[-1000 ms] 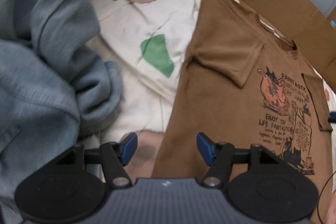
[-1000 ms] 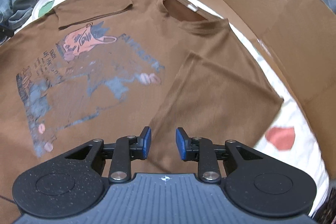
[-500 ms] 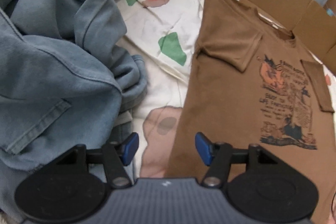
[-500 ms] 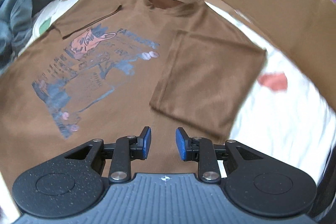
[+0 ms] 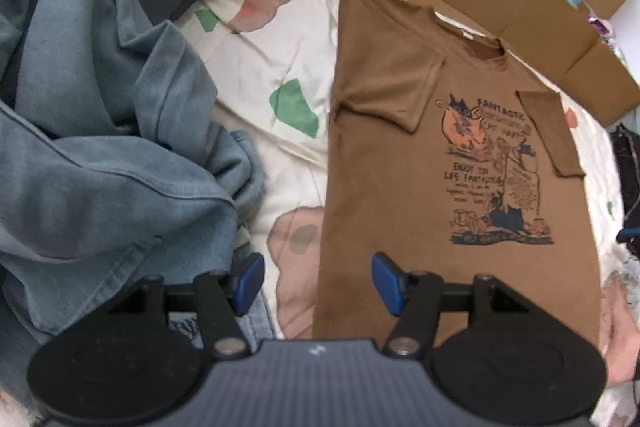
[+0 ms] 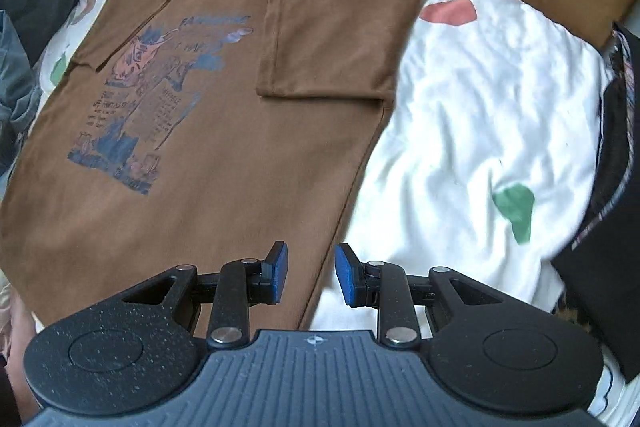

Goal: Fold clothes
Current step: 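Move the right gripper to the brown shirt's side edge and pinch it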

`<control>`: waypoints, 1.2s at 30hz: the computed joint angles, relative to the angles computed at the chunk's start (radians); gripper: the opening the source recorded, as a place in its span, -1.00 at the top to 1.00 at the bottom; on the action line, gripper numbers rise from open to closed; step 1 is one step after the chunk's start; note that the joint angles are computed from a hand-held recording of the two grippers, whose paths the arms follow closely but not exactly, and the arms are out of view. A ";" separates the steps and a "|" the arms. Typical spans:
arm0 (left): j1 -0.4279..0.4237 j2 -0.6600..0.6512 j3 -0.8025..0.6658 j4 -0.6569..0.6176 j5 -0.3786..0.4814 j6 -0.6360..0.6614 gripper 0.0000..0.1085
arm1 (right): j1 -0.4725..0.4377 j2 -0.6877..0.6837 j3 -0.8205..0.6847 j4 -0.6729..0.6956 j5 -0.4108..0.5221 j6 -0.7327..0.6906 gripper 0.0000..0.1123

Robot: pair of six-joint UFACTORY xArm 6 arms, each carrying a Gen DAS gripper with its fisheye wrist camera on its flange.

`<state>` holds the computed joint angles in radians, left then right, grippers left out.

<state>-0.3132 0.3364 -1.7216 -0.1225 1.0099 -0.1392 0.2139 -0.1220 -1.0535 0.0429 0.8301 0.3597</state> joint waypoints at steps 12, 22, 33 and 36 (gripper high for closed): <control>0.015 -0.042 -0.046 0.078 0.091 0.027 -0.15 | 0.069 -0.157 0.110 -0.078 -0.008 0.138 0.42; -0.023 -0.201 0.246 0.104 -0.047 -0.054 -0.15 | 0.058 -0.263 0.205 -0.236 -0.053 0.417 0.41; -0.091 -0.294 0.495 0.157 -0.207 -0.237 -0.06 | 0.110 -0.287 0.320 -0.118 -0.118 0.408 0.42; -0.118 -0.315 0.556 0.184 -0.235 -0.270 -0.04 | 0.140 -0.286 0.353 -0.050 -0.134 0.353 0.42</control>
